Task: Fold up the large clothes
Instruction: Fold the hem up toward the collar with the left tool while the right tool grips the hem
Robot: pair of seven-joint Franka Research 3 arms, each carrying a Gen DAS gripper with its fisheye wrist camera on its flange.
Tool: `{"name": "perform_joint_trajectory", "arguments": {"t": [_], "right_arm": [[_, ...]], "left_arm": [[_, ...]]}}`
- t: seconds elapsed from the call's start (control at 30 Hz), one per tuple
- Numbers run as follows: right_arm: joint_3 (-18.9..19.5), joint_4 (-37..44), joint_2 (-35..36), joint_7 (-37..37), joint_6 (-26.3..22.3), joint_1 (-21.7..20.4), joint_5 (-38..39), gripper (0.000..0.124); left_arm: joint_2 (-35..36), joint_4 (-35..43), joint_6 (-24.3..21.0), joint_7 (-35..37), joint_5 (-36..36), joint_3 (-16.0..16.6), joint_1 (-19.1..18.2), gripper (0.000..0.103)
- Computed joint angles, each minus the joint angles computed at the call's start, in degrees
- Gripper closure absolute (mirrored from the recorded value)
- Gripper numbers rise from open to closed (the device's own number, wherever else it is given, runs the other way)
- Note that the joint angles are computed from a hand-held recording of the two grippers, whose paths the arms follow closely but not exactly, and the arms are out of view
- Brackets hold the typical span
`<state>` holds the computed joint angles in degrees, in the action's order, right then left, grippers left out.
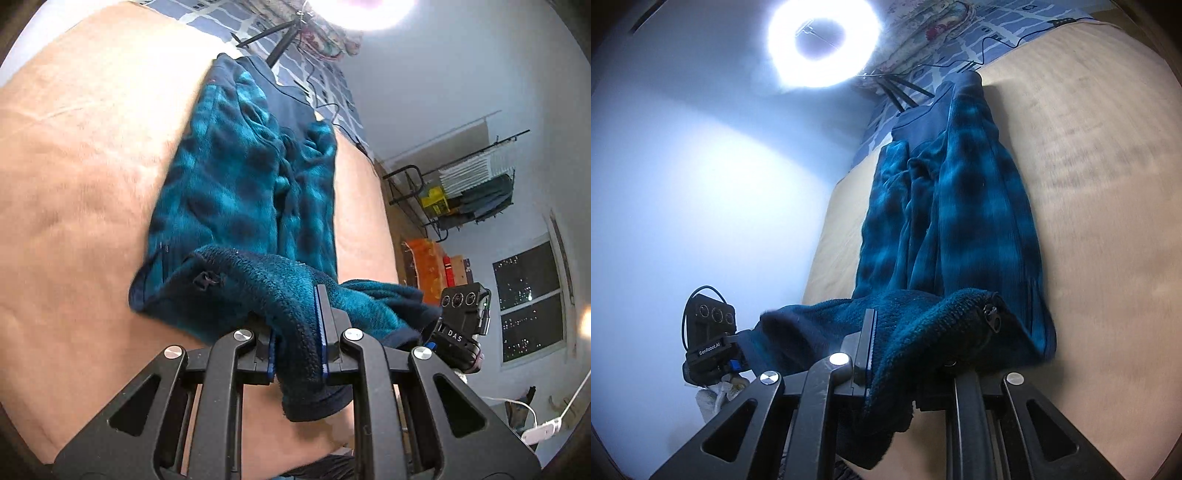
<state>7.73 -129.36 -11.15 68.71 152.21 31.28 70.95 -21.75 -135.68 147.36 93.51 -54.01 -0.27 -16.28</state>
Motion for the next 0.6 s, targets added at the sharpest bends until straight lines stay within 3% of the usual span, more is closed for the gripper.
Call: {"name": "perform_joint_trajectory", "arguments": {"t": [0.2, 0.6], "right_arm": [[-0.03, 5.68, 6.61, 1.52, -0.92, -1.48, -0.01, 0.111], [1.49, 11.66, 15.05, 3.01, -3.4, -5.44, 1.46, 0.108]], "left_arm": [[7.47, 5.43, -1.31, 1.68, -1.69, 0.07, 1.98, 0.089], [17.8, 12.01, -2.01, 3.8, -2.08, -5.14, 8.5, 0.088]]}}
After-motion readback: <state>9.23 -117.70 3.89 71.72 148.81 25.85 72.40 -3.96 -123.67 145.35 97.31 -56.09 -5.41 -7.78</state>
